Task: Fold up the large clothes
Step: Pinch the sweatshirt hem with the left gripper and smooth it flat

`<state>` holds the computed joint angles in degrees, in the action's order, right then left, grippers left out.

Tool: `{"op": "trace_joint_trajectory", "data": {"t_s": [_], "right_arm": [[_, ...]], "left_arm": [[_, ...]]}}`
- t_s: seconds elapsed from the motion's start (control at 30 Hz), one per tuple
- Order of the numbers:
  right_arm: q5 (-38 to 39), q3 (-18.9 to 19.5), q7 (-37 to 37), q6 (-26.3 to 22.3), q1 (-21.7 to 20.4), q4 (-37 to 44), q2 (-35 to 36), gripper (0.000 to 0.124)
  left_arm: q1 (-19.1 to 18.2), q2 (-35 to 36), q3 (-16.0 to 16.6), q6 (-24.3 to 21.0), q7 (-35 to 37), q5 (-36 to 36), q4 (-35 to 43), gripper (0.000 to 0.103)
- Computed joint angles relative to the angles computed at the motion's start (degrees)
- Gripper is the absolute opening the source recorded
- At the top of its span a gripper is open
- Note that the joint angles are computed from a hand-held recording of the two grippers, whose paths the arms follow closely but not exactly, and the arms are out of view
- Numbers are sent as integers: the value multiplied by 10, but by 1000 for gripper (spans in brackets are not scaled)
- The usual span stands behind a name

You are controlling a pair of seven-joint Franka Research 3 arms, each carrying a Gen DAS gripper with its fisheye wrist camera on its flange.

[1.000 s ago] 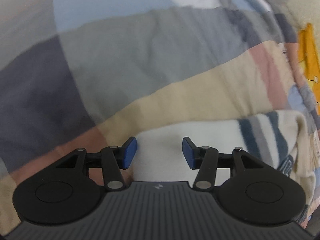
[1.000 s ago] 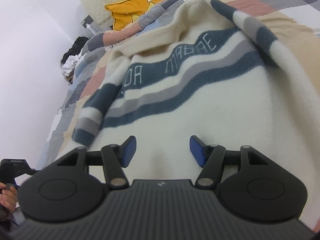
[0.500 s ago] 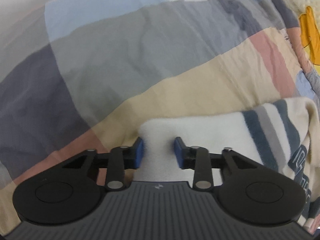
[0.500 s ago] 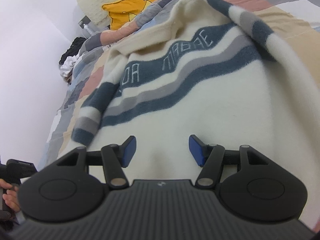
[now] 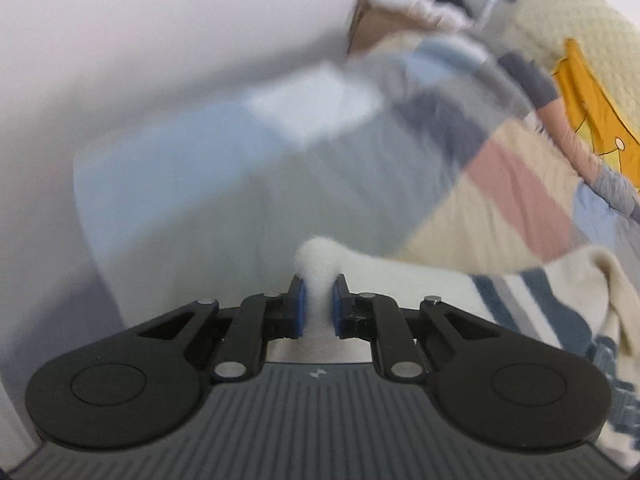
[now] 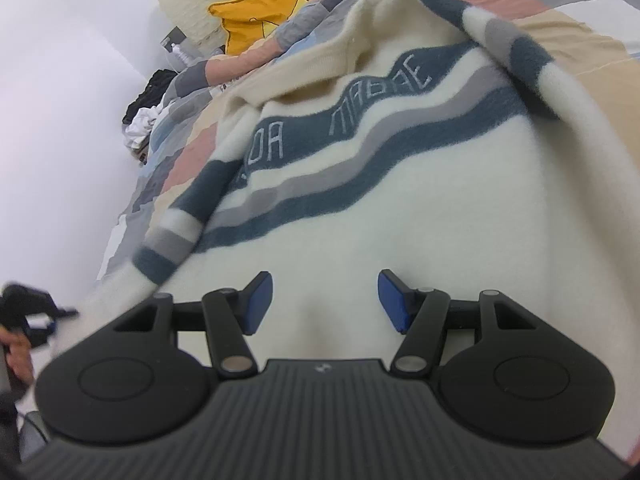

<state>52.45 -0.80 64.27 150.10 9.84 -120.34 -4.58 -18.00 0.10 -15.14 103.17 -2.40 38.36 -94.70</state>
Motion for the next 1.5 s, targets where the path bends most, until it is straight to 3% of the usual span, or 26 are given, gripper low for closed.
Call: {"op": "trace_joint_trajectory", "data": {"t_s": [0.17, 0.23, 0.3, 0.37, 0.53, 0.67, 0.77, 0.93, 1.07, 1.2, 1.3, 1.5], "right_arm": [[-29, 6, 11, 8, 0, 14, 20, 61], [-38, 8, 9, 13, 0, 15, 22, 61], [-41, 8, 4, 16, 0, 15, 21, 61], [-44, 8, 3, 16, 0, 14, 21, 61], [-54, 9, -2, 19, -1, 19, 27, 61], [-73, 13, -2, 30, 2, 15, 27, 61], [-97, 16, 0, 36, 4, 20, 34, 65], [-129, 22, -4, 50, 10, 20, 40, 74], [-159, 25, 2, 65, 13, 15, 43, 74], [-167, 26, 0, 76, 16, 10, 42, 74], [-164, 25, -1, 76, 16, 11, 42, 74], [-162, 25, -2, 76, 17, 8, 40, 74]], "left_arm": [[-13, 72, 10, -66, 149, 121, 131, 15], [-37, 115, 17, -91, 248, 191, 181, 15], [-67, 145, 28, -99, 340, 259, 196, 15], [-73, 155, 38, -76, 376, 246, 189, 16], [-44, 133, 51, 32, 304, 154, 98, 16], [-8, 97, 50, 202, 257, 125, -11, 18], [3, 110, 48, 248, 264, 97, -22, 22], [15, 108, 60, 322, 209, 89, -57, 25], [46, 57, 68, 462, 138, 70, -136, 51], [78, -32, 66, 570, 7, 87, -241, 57], [110, -102, 41, 572, -83, 135, -299, 57], [128, -186, 25, 543, -74, 21, -391, 57]]}}
